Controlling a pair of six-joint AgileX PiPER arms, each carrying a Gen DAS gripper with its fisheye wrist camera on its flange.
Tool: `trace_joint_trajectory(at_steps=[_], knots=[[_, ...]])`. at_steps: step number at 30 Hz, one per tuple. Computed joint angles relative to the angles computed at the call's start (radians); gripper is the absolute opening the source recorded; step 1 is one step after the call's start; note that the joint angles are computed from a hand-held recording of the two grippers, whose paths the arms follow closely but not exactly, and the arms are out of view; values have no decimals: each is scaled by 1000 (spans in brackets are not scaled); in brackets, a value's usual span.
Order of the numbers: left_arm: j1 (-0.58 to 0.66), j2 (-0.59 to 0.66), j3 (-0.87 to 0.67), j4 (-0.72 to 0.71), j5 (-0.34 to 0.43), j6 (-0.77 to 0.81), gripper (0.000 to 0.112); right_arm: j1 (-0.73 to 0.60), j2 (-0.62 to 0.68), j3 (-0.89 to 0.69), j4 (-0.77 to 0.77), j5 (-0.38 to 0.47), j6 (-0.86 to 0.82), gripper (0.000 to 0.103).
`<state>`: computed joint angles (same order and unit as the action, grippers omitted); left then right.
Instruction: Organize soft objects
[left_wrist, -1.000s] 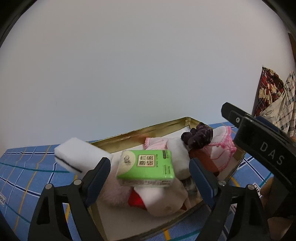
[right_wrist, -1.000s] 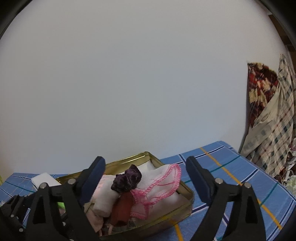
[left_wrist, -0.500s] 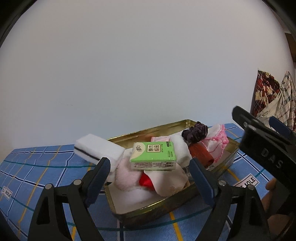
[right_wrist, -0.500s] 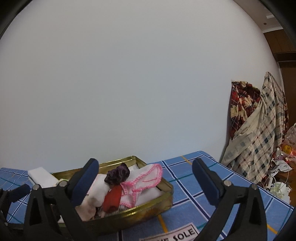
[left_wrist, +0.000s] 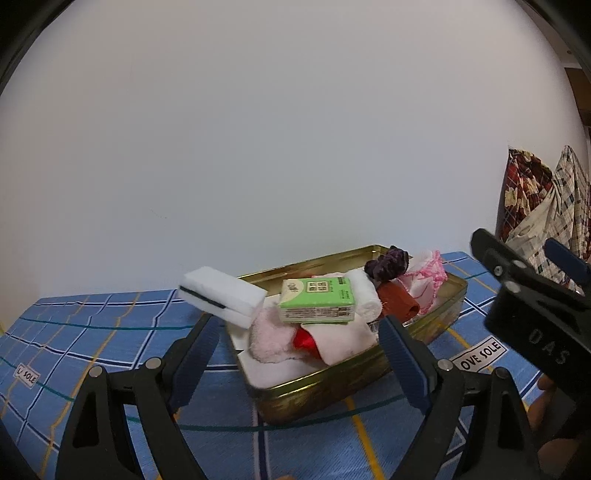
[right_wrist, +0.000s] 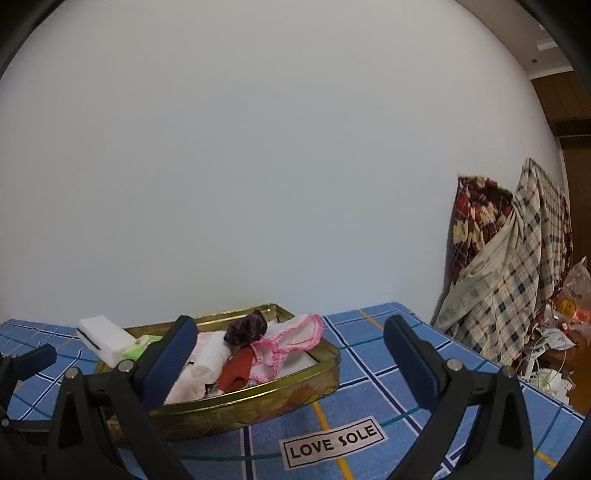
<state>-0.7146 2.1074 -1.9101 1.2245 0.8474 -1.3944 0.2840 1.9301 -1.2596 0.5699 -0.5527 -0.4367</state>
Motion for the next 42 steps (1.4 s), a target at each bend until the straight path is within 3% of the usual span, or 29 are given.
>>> trace_joint_trajectory(at_steps=[6,14,42], knots=[[-30,-36,75,89,34,-78,98,15,-61,115,-24,-113,48,103],[-34,-55,107,99,30,-110,100,59,-111,229,-16,-279,26,103],[-38,-64,129,106,52,-158,100,58,-106,230,-41,-288,27,103]])
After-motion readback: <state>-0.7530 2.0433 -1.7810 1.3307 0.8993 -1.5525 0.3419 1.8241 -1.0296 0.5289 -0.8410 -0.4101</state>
